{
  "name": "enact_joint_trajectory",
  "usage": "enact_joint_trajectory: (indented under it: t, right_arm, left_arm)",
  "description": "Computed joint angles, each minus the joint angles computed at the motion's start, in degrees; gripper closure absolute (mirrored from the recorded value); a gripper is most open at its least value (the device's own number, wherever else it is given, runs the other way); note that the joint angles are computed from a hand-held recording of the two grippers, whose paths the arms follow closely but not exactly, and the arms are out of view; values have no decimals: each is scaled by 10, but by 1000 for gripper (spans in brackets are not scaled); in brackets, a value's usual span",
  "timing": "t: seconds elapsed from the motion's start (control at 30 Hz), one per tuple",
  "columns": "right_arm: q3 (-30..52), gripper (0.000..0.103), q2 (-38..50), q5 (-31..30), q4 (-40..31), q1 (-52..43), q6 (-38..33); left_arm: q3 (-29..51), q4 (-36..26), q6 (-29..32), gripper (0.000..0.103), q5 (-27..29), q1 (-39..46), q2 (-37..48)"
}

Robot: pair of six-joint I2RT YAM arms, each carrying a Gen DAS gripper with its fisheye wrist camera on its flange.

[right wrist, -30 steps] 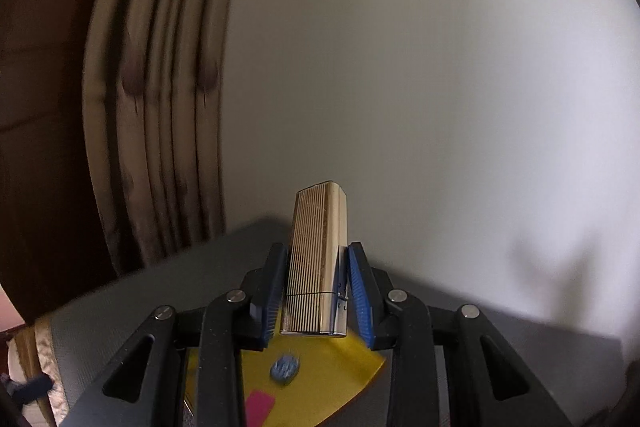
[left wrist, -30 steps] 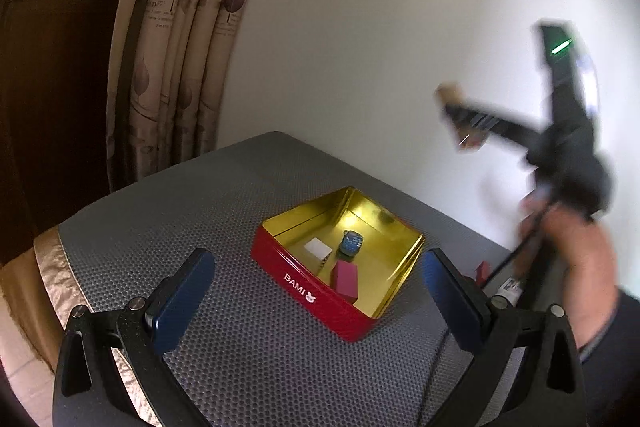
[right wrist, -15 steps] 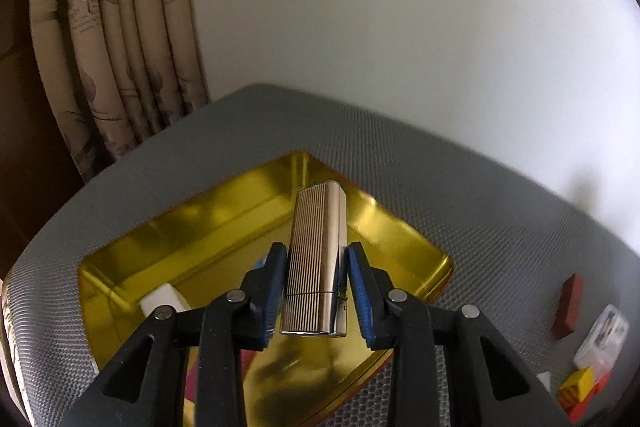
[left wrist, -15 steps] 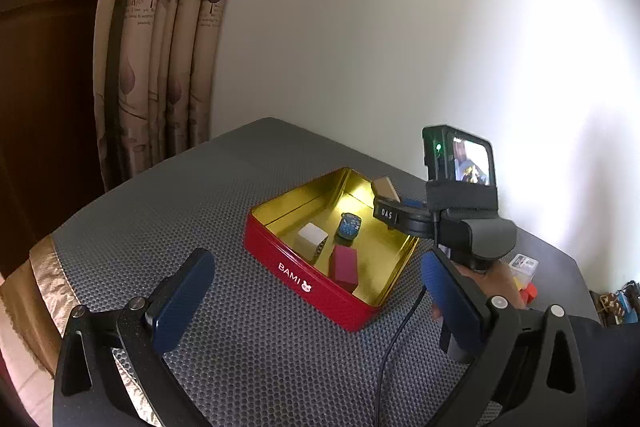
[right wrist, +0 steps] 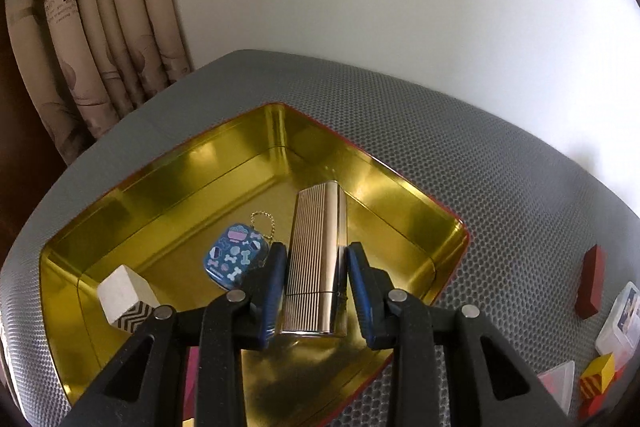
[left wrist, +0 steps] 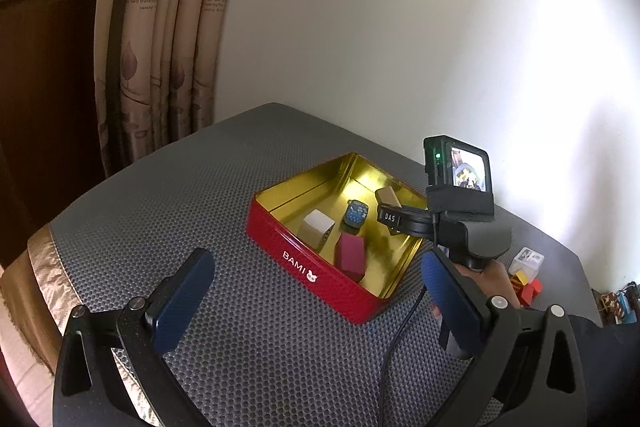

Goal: Organize rigid objects
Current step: 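Carry the gold box into the tin and open the right gripper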

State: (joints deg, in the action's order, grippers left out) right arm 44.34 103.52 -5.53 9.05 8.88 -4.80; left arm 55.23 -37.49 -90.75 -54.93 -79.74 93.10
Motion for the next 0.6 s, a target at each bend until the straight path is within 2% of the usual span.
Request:
enact_joint_trajectory:
  t: [0.23, 0.33, 0.47, 0.5, 0.53, 0.6]
  right_arm:
    - [17, 70, 31, 39, 1, 38, -11]
    - [12, 67, 21, 19, -9, 39, -17]
    - [-49, 65, -105, -10, -4, 17, -27]
    - [-65, 59, -138, -19, -5, 4, -31]
    - [-89, 46, -193, -38, -14, -26, -37]
    - [-125, 37, -272, -103, -38, -121, -55]
  left_arm:
    - [11, 0, 7, 1, 2, 0, 7]
    - [18, 4, 15, 1, 3, 0, 13]
    - [32, -4, 26, 1, 0, -3, 27]
    - [35, -4, 29, 1, -2, -4, 30]
    - [38, -2, 35, 1, -4, -6, 34]
    - [42, 13, 58, 1, 2, -4, 42]
